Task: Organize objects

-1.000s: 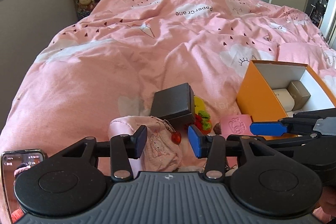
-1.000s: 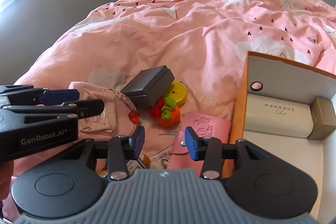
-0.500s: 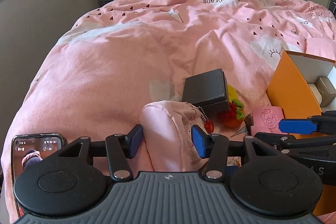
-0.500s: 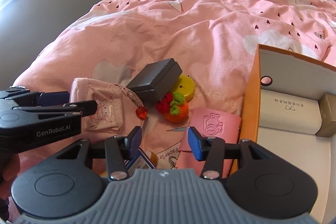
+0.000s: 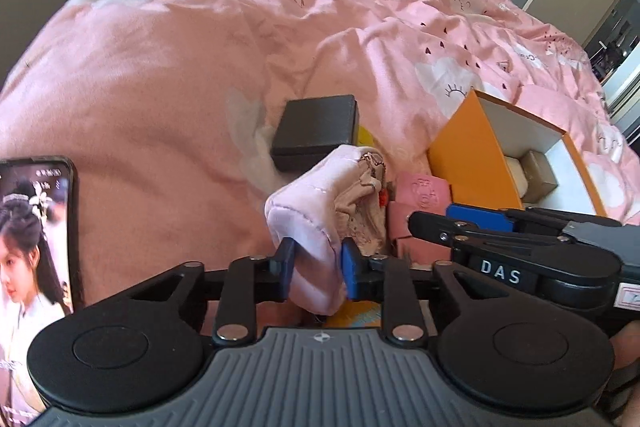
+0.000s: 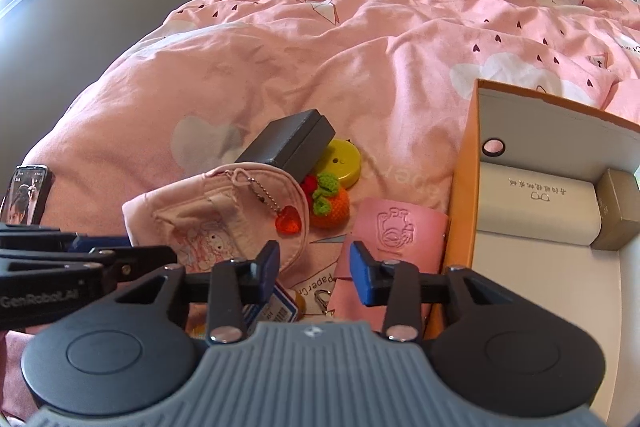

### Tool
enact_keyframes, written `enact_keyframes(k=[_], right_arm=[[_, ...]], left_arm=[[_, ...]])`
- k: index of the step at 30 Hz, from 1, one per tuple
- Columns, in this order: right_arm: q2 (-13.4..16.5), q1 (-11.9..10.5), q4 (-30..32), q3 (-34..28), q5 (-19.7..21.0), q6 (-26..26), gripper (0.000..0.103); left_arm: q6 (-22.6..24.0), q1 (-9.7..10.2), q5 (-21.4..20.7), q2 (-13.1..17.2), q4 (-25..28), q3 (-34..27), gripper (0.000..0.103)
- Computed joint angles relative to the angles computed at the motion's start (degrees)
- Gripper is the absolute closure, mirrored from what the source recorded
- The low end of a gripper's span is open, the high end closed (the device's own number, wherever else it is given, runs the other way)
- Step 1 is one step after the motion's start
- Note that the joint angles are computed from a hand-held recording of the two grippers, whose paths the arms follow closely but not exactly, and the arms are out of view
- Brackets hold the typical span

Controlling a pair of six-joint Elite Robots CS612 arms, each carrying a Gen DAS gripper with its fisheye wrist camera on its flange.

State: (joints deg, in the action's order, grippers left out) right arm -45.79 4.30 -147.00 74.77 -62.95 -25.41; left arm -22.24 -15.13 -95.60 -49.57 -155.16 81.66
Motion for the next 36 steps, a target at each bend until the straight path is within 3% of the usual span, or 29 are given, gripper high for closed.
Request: enact_keyframes(k=[6,18,22,24,27,33,35,36], right_arm=[[-0.4,-0.4,0.1,0.6,1.0,0.6,0.068],[-1.2,-2.0,0.9,0.0,8.1,13.5,0.066],[-0.7,-2.4,8.1,-1.8,12.3,16.2,0.054],[-0.6,-2.3,9.0,-1.9,12.3,16.8,0.044],[-0.5,-2.2,9.5,-2.0,11.0,17.1,0.04],[0.0,-2.3,13.7,-2.9,11.8,17.5,0.04],[0.3,-2.7,15.3,-3.1,13.7,18.3,0.05],[0.4,-2.8,15.3,-3.0,14.7,18.4,0.063]], left_arm=[[-2.0,0.93,-5.0,0.7,-0.2,-0.8,0.081],[4.6,-1.16,-3.9,0.3,-1.5,-0.1,0.083],[6.4,-1.58,-4.4,0.2,-1.4,0.2,0.083],[7.1,-1.76,-4.6,0.1,-1.2,0.4,0.083],[7.1,-1.63,-5.5,0.1,-0.6,0.4,0.083],[8.5,-1.56,-5.8,0.1,1.0,0.2,0.084],[8.8,-1.46,-6.1,0.1,1.5,0.3,0.087],[8.8,-1.36,-6.5,0.0,1.8,0.3,0.087]])
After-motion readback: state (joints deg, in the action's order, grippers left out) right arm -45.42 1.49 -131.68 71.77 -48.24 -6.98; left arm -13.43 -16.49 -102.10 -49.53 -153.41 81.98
